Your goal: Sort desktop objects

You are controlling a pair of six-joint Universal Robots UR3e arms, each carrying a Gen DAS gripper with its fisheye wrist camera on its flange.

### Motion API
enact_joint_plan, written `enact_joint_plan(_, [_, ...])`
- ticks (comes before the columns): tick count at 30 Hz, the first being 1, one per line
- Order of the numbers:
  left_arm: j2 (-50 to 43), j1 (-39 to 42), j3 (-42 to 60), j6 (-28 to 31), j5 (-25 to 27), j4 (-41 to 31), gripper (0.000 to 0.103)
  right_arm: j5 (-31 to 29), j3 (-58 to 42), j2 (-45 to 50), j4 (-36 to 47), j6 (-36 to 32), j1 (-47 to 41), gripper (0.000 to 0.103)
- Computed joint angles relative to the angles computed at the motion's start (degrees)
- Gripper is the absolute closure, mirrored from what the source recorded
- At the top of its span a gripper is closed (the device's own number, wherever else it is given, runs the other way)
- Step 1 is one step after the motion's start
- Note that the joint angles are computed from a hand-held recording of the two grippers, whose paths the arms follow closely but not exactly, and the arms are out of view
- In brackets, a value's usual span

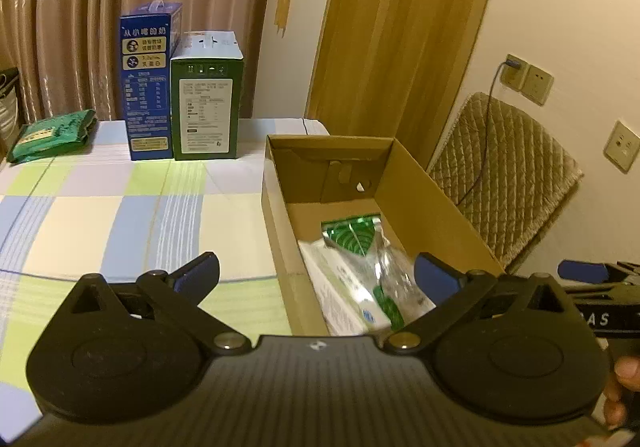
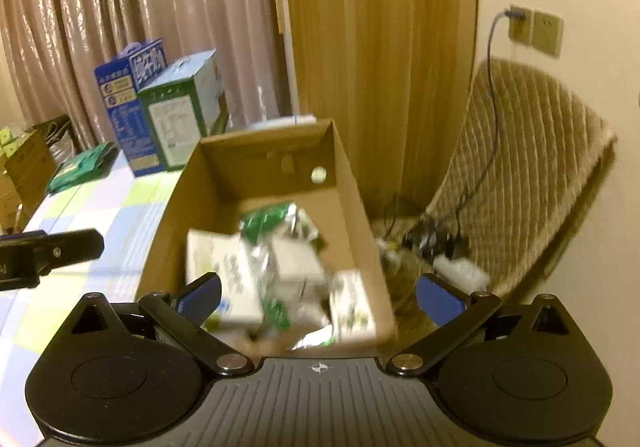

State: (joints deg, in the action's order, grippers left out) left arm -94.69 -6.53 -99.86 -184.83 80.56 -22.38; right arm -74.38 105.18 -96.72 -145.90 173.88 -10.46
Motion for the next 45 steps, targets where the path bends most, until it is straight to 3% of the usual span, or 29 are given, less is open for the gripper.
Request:
enact_joint_plan(5, [9.87, -1.96, -7.91, 2.78, 2.90, -0.89, 0.001, 6.35, 6.42, -14.70, 12.26, 2.31, -6.17, 0.002])
enact_joint_plan(11, [20.56, -2.12, -12.09, 2.55, 2.16, -9.57, 0.001, 3.71, 9.16, -27.94, 22.78, -0.84, -6.93, 0.002])
enact_joint_plan(16, [26.59, -5.66, -12.37, 0.86, 6.04, -17.32, 0.001, 1.29, 10.48, -35.21, 28.79, -0.40, -5.51, 0.002])
enact_joint_plan(19, [30.99, -3.51, -13.11, 0.51, 2.25, -22.98, 0.001, -1.92, 10.39, -36.93, 30.35, 0.40, -2.88, 0.002])
enact_joint_plan(25, [36.66, -4.62, -15.61, -0.51, 5.24, -26.39, 0.001, -3.91, 11.52, -40.22, 32.50, 0.73, -1.07, 0.002])
enact_joint_plan(31, [41.37, -0.47, -17.19, 0.79, 0.92, -31.48, 0.001, -5.45, 11.78, -40.61, 32.52, 1.11, 1.69, 0.002])
enact_joint_plan(45, [43.17, -0.41, -17.85, -0.46, 2.07, -32.02, 0.001, -6.92, 11.66, -39.60, 30.40, 2.38, 5.16, 0.002])
